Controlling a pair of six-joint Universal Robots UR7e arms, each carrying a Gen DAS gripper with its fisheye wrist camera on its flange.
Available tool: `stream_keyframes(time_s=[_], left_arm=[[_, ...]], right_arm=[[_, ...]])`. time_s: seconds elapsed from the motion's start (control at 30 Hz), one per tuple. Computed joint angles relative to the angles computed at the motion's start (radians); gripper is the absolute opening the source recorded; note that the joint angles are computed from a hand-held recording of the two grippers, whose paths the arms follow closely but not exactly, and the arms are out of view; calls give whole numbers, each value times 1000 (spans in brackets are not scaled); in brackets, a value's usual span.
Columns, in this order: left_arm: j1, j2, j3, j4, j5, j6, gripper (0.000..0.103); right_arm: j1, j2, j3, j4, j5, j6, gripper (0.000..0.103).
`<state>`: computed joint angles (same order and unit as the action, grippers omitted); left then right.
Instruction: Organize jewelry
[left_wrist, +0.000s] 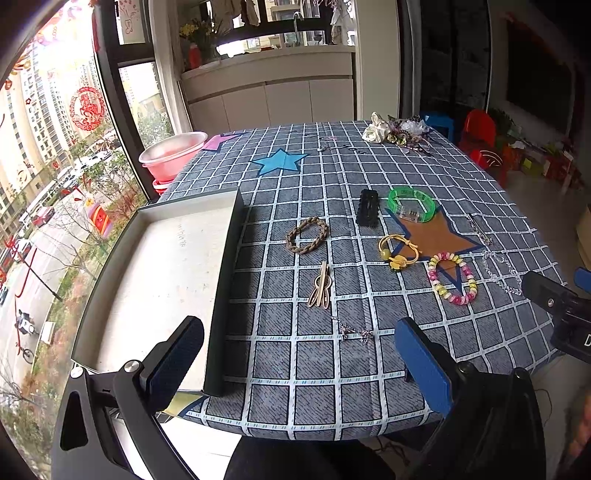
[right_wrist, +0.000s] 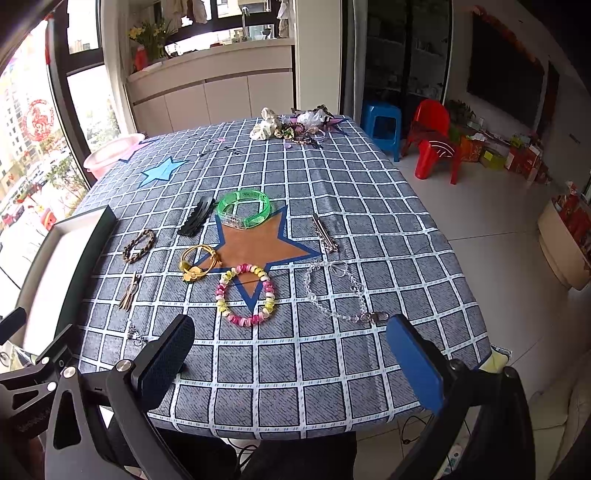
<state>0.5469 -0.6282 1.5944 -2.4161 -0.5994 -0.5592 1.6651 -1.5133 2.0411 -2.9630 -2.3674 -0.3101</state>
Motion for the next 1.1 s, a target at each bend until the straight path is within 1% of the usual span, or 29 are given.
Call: stream_keyframes(time_s=[1.1], left_arm=[[2,9,-19,27,-11,-3,103]], right_arm=[[-10,-3,3,6,9,0,103]])
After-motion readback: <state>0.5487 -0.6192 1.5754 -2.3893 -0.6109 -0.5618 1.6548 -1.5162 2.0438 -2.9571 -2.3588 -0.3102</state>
